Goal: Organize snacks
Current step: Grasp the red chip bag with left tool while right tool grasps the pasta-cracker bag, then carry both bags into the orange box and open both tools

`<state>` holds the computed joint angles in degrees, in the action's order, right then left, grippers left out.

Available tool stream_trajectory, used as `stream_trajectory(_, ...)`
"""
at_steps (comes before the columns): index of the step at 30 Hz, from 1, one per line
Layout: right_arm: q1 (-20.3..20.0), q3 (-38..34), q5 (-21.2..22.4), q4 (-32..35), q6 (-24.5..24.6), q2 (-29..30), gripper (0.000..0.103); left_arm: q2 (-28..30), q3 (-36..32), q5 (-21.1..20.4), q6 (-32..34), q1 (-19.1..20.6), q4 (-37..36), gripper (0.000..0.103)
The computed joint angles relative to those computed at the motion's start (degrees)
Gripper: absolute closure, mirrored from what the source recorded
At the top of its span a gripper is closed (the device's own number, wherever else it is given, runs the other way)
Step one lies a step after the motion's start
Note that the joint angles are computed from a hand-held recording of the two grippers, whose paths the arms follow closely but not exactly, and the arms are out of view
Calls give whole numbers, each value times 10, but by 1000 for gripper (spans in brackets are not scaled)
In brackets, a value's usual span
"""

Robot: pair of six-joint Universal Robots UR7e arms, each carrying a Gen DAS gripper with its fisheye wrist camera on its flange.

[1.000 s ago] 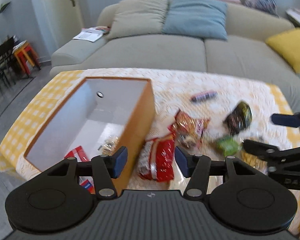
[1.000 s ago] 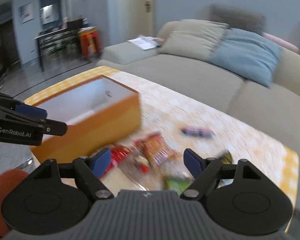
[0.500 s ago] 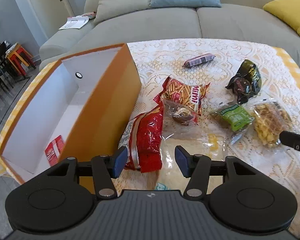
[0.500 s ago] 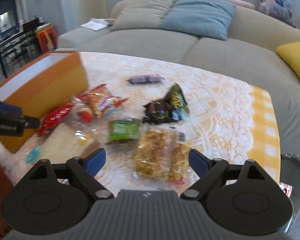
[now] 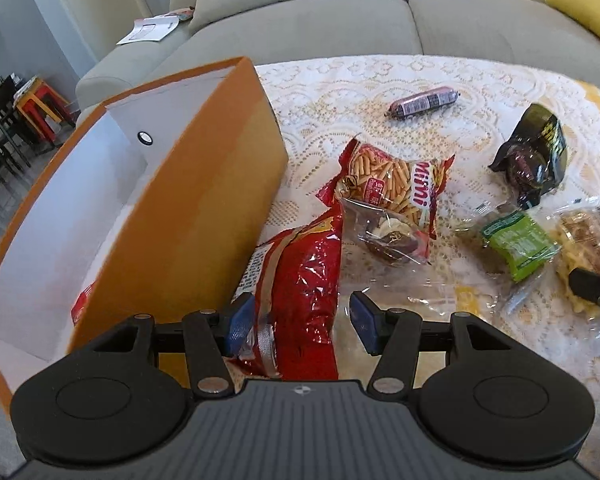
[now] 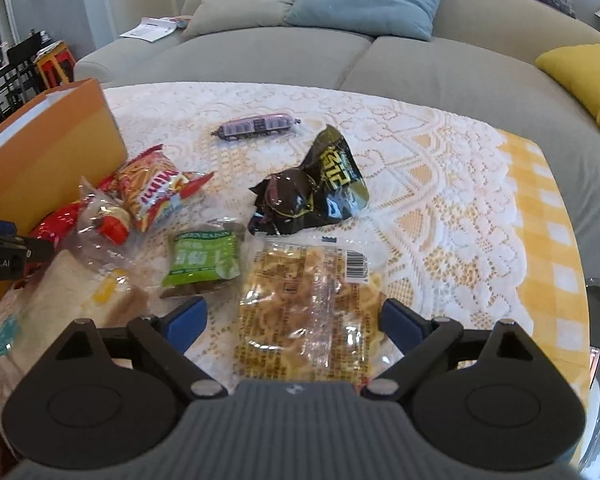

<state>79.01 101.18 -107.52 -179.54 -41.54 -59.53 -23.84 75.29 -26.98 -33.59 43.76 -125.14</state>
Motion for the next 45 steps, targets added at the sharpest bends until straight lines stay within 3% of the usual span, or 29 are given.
stream_trajectory(7,-10,-22,-6,39,39,9,12,18,-19,23,19,7,-4,31)
stream_trajectory(13,-10,-14,-3,15,3,13,17,24,-43,19,-9,17,28,31)
stream_trajectory(17,-11,-15,3,18,5,11,18,20,-40,14,-10,14,33,50)
stream_trajectory(22,-12,-15,5,21,3,10,23,23,-45,28,-18,9,52,58)
stream_trajectory(26,-12,-15,9,36,12,2,24,12,-32,44,-35,1,49,73)
stream_trajectory(29,-11,-14,9,43,16,-2,25,-5,-10,29,-30,-2,8,74)
stream_trajectory(32,-10,-11,11,40,16,-6,26,-17,15,40,-25,-13,-26,75)
stream_trajectory(37,-9,6,32,36,7,-26,27,-45,51,-2,-3,-31,-95,75)
stream_trajectory(45,-6,37,75,60,3,-67,27,-73,82,-46,-18,-52,-130,76)
